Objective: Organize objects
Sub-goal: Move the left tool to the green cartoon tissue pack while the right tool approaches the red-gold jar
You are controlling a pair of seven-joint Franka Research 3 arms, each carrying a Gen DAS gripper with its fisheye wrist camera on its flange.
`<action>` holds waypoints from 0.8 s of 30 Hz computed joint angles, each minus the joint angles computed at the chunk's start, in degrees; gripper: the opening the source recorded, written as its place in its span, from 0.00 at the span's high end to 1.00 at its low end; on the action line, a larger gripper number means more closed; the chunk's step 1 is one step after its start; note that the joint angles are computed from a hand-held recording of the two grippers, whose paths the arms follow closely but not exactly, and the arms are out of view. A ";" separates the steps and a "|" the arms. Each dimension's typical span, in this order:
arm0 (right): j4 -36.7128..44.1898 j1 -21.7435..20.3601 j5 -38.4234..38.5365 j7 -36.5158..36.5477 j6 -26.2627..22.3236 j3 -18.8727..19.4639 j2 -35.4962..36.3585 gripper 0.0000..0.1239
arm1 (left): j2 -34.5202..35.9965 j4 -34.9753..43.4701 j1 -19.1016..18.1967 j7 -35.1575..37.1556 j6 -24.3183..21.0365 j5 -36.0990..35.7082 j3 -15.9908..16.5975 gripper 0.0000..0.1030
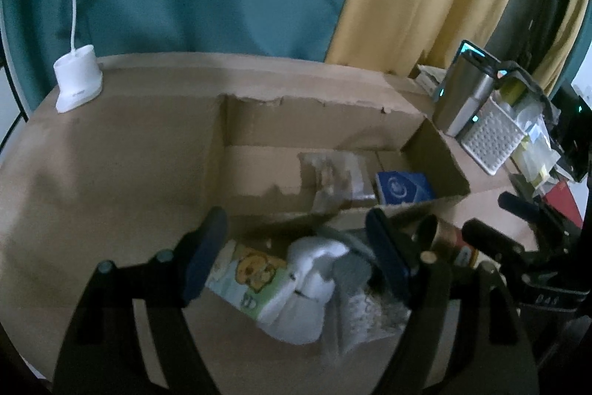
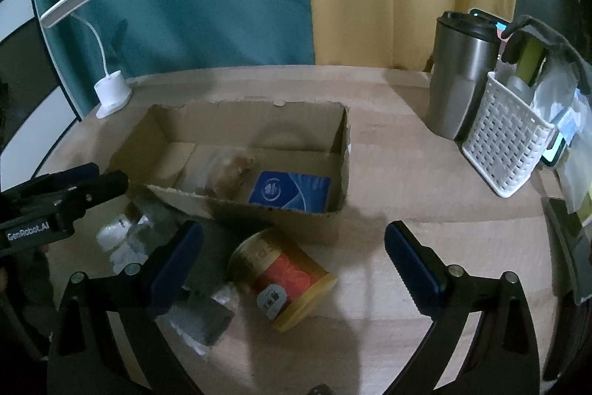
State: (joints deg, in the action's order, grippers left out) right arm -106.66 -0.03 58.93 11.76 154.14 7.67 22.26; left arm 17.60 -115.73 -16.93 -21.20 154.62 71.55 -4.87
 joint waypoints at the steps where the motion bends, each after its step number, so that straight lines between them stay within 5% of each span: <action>1: -0.25 0.02 0.01 -0.04 0.12 0.02 -0.13 0.19 | -0.06 -0.24 -0.03 -0.10 0.07 0.01 -0.02 0.24; 24: -4.42 1.04 -0.40 0.74 1.62 -0.70 -1.83 0.19 | -2.10 -6.56 1.28 -4.34 1.06 1.24 -0.77 0.24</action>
